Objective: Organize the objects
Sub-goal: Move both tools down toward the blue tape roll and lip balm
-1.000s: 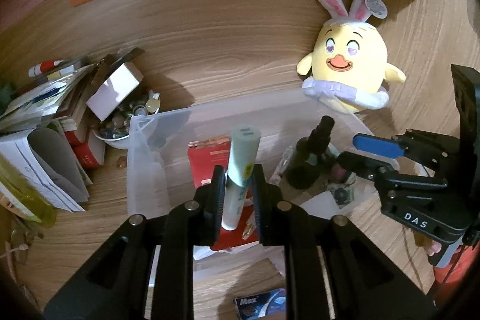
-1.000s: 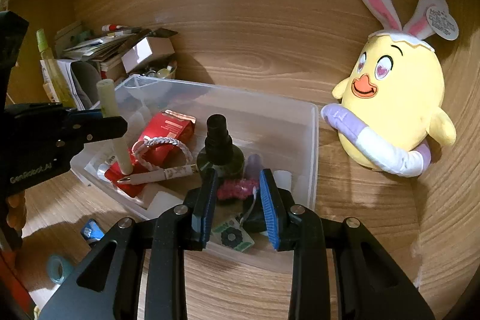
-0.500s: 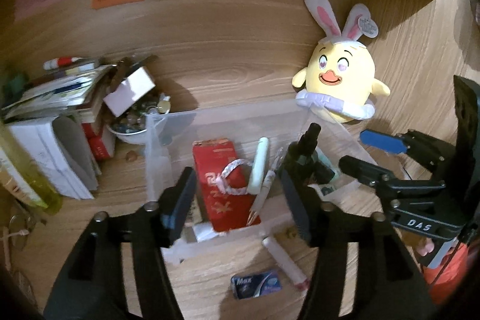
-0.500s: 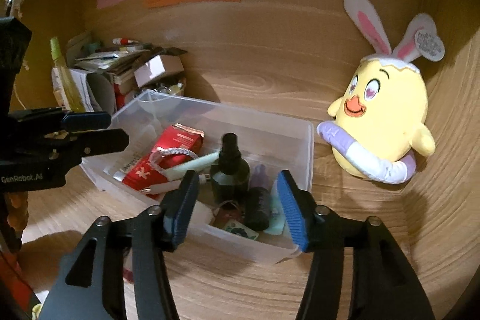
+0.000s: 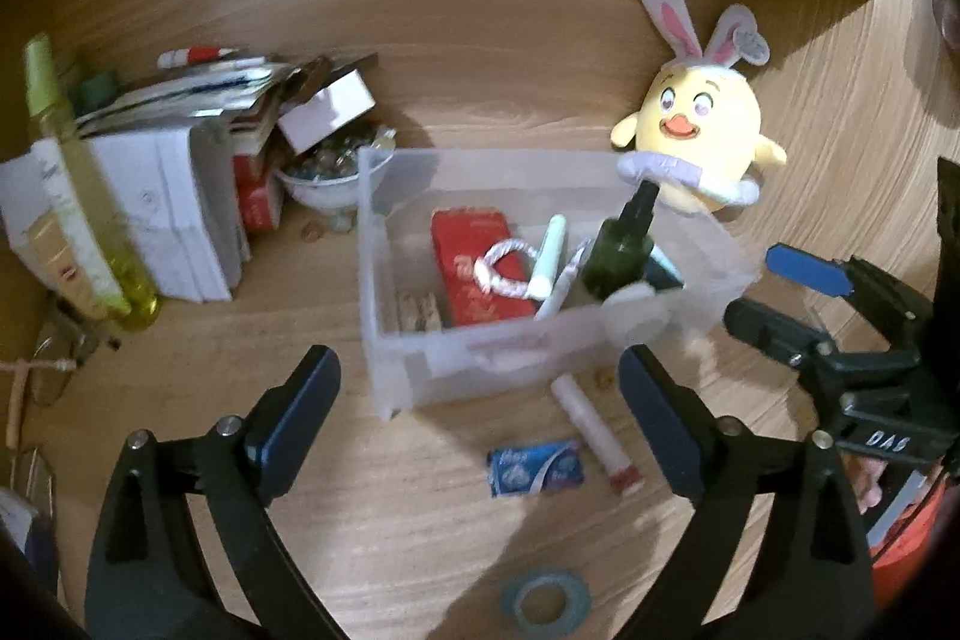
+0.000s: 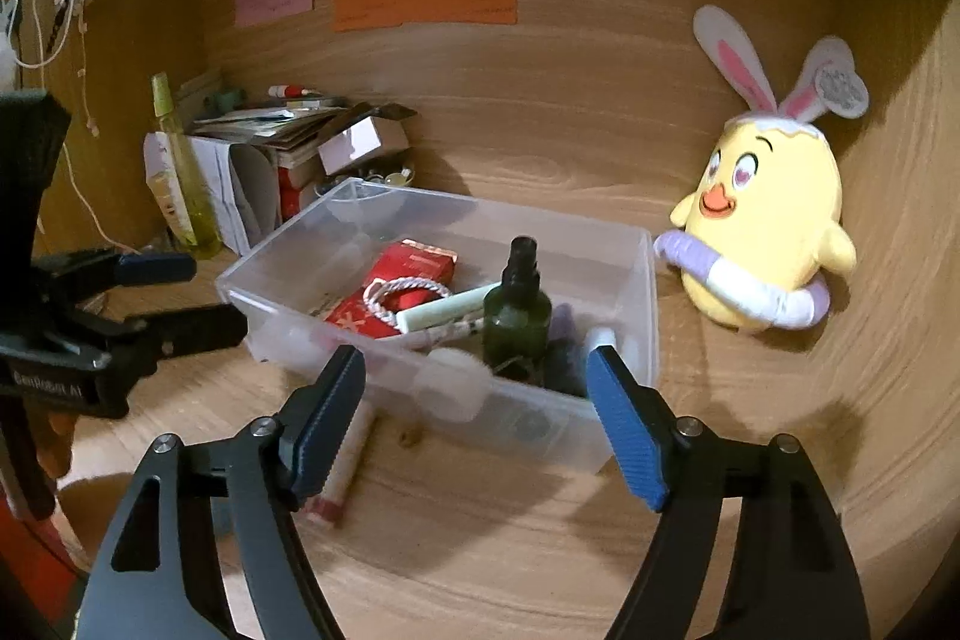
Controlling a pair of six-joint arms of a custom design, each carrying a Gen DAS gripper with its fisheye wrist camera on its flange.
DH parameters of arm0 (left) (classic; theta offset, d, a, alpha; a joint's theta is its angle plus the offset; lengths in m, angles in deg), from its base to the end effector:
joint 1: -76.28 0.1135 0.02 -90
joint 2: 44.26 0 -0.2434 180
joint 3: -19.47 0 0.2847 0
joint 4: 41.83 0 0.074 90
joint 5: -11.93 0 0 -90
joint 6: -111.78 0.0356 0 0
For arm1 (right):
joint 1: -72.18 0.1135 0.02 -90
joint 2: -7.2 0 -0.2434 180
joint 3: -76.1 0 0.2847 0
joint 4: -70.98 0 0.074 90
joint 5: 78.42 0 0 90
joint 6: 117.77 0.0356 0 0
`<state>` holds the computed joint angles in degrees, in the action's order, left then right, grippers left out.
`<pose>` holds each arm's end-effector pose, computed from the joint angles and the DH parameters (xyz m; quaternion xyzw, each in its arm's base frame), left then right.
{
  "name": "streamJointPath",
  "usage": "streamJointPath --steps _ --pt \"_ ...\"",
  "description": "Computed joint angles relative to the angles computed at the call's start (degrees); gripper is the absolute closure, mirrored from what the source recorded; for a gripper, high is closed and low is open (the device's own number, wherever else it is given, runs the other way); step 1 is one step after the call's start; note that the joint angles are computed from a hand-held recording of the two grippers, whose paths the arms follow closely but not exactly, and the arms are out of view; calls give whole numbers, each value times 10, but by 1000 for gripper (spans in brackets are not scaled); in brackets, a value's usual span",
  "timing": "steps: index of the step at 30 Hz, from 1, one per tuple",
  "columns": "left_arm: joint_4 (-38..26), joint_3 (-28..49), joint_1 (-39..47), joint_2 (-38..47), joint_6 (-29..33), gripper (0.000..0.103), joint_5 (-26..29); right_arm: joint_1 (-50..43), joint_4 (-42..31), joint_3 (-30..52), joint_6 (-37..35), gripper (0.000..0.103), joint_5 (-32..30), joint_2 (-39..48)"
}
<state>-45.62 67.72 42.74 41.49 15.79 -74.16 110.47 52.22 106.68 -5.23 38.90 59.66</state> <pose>0.2571 -0.1734 0.1106 0.2305 0.8809 -0.1686 0.3774 0.1797 0.1210 0.1316 -0.0233 0.8881 0.0204 0.4585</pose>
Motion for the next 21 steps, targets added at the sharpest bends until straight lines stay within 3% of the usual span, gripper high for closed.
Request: streamJointPath --steps 6,10,21 --pt "5 -45 0 -24 -3 8 -2 36 -3 -9 39 30 14 11" --pt "4 -71 -6 -36 6 7 -13 40 11 -16 65 30 -7 37" --pt "8 -103 -18 -3 -12 7 -3 45 70 26 90 30 -61 201"
